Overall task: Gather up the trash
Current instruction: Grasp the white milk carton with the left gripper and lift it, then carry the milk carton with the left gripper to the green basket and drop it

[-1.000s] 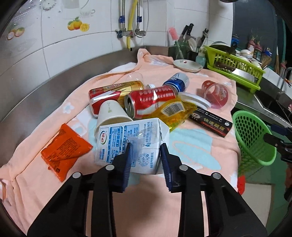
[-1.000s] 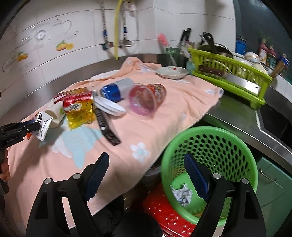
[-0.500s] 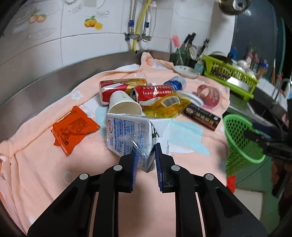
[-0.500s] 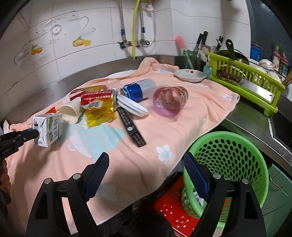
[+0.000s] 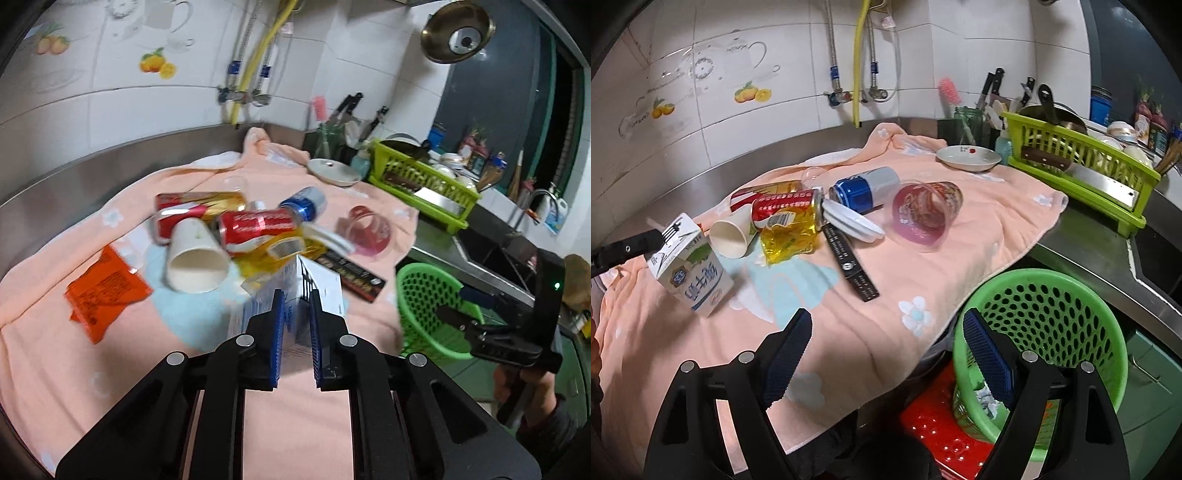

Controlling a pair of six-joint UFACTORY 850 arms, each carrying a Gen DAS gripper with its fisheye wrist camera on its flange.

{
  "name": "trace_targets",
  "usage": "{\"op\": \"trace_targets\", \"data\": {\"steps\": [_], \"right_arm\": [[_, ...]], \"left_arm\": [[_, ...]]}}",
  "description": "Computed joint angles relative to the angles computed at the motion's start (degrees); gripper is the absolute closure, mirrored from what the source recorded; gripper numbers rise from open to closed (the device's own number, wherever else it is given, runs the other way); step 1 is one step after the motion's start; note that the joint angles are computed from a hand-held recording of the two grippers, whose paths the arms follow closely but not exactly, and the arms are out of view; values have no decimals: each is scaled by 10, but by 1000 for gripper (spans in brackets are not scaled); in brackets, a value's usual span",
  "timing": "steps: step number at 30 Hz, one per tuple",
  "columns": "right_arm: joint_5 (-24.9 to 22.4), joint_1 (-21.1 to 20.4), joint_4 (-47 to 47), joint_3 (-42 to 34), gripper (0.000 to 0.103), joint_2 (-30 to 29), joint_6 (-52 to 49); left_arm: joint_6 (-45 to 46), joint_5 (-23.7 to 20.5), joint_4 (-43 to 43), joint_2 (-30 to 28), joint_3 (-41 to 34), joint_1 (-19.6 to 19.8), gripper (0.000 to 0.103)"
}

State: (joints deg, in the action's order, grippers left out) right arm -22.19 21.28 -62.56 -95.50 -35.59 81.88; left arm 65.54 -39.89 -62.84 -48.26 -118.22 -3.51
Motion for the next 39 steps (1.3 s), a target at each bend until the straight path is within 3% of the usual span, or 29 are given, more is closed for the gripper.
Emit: {"op": "trace_targets", "data": {"steps": [2,10,13,17,18,19,20,21,22,26,32,39], "right_arm": [[-1,-2,-15,13,22,8,22],[8,-12,-46,56,22,36,88],[5,-11,-46,62,22,37,89],[17,-13,-28,65,22,35,83],[18,-12,-28,65,22,35,82],[18,-11,-28,65,22,35,80],[19,-11,-26,66,22,35,77],[19,-10,-20,65,22,35,67],[18,-9,-18,65,22,35,61],[28,-10,-10,67,21,37,43],[25,-10,-13,73,21,40,36],[36,-15,-26,88,21,46,58]], "left_arm": [[-3,-17,3,-8,-18,-4,103],[-81,-51,86,-70,-125,-26,103],[-63,-66,88,-74,-123,-25,103],[-3,-62,80,-41,-65,-24,101],[11,-66,77,-35,-53,-23,99],[20,-70,78,-32,-47,-22,81],[31,-71,79,-26,-37,-21,42],[43,-59,76,-16,-19,-20,27],[73,-41,62,-1,9,-20,22],[102,-52,74,16,39,-16,22],[-70,-83,184,-1,16,-20,22],[-258,-226,177,-66,-56,-21,22]]}}
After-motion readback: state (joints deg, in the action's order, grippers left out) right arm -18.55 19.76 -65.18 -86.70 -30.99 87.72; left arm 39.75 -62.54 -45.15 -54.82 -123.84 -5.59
